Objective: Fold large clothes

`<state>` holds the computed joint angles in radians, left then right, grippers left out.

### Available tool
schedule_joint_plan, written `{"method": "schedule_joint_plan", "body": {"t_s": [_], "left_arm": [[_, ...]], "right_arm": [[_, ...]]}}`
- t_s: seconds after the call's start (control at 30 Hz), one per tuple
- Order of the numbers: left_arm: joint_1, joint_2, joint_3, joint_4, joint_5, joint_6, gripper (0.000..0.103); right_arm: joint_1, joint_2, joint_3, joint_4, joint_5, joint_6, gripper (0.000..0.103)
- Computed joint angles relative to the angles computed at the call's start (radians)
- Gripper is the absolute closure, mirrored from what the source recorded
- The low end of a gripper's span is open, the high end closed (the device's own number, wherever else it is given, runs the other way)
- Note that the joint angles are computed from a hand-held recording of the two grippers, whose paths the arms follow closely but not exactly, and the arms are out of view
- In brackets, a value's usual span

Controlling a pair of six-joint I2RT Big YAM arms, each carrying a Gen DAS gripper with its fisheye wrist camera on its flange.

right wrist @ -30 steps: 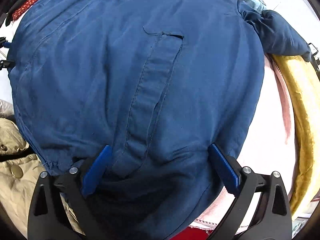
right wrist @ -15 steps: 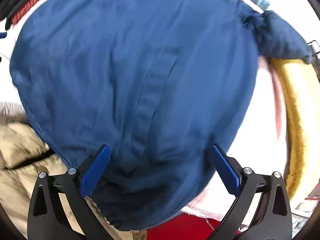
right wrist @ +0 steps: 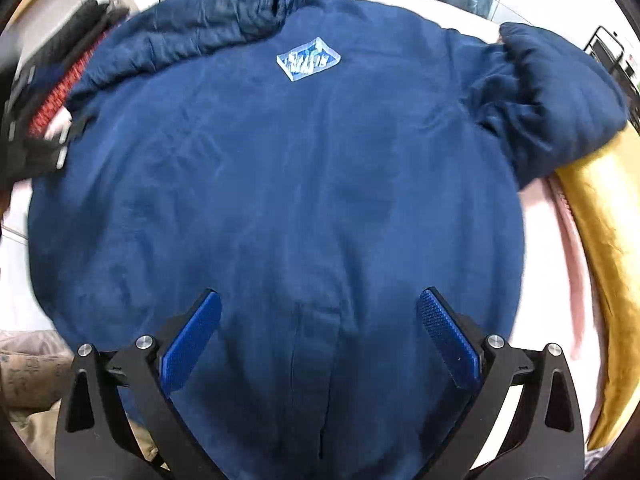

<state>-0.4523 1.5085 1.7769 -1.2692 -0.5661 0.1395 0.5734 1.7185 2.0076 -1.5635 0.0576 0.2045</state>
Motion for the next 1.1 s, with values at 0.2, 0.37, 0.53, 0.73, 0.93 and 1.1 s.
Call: {"method": "schedule_joint_plan", "body": {"t_s": [0.2,0.37,0.53,0.73,0.93,1.1], "left_arm": [[0.033,0.258,0.239,-0.034,-0.09,-0.015,0.01],[0.042,0.438,0.43,-0.15,-0.11,-0.019,0.017],[0.045,0.576,0.659,-0.315,-0.051,-0.107,0.075],[0.121,0.579,0.848,-0.364,0.033,-0.211,0.09],[0.299,0.439,0.857,-0.323,0.055,-0.288,0.092],[0.457,0.322,0.777,-0.26,-0.134,-0.261,0.092]], "right_arm": [[-0.006,0.0,-0.123,0.072,0.047,-0.003,0.005],[-0.009,-0.005,-0.137,0.095,0.042,0.007,0.004],[-0.003,-0.002,-0.13,0.078,0.041,0.015,0.004],[-0.011,0.012,-0.123,0.093,0.029,0.009,0.004],[-0.013,0.0,-0.135,0.101,0.027,0.005,0.004],[-0.015,-0.006,-0.143,0.105,0.025,0.002,0.004]]}}
